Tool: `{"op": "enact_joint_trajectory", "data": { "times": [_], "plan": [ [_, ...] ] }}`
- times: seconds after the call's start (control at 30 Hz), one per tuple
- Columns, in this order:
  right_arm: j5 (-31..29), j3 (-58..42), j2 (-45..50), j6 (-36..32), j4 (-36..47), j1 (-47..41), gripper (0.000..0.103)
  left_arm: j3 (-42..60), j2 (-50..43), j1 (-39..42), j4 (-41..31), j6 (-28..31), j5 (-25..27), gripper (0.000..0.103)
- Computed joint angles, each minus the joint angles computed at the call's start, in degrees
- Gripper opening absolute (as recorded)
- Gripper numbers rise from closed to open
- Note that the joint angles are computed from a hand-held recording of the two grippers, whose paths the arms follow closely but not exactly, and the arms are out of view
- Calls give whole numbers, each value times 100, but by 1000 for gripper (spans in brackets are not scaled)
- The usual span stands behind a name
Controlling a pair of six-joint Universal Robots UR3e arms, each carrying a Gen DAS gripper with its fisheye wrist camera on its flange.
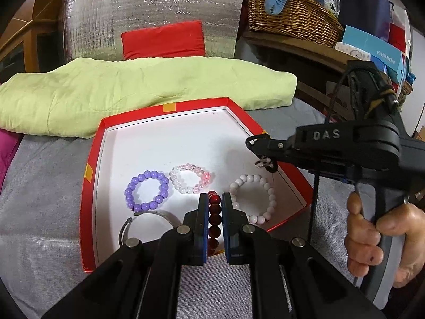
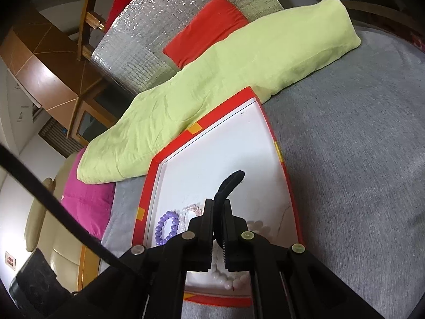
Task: Organize jewelry
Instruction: 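Lower the red bracelet into the tray with the left tool while the right tool drops the black cord in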
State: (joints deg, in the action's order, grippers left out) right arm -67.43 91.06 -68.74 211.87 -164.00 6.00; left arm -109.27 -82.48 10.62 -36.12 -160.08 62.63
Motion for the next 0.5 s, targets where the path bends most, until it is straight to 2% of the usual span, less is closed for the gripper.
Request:
{"op": "enact_joint_trajectory", "data": {
  "times": [0.5],
  "plan": [
    [37,-873,718,105,320,-25,8,80,-214,-200,81,10,237,10]
  ]
}}
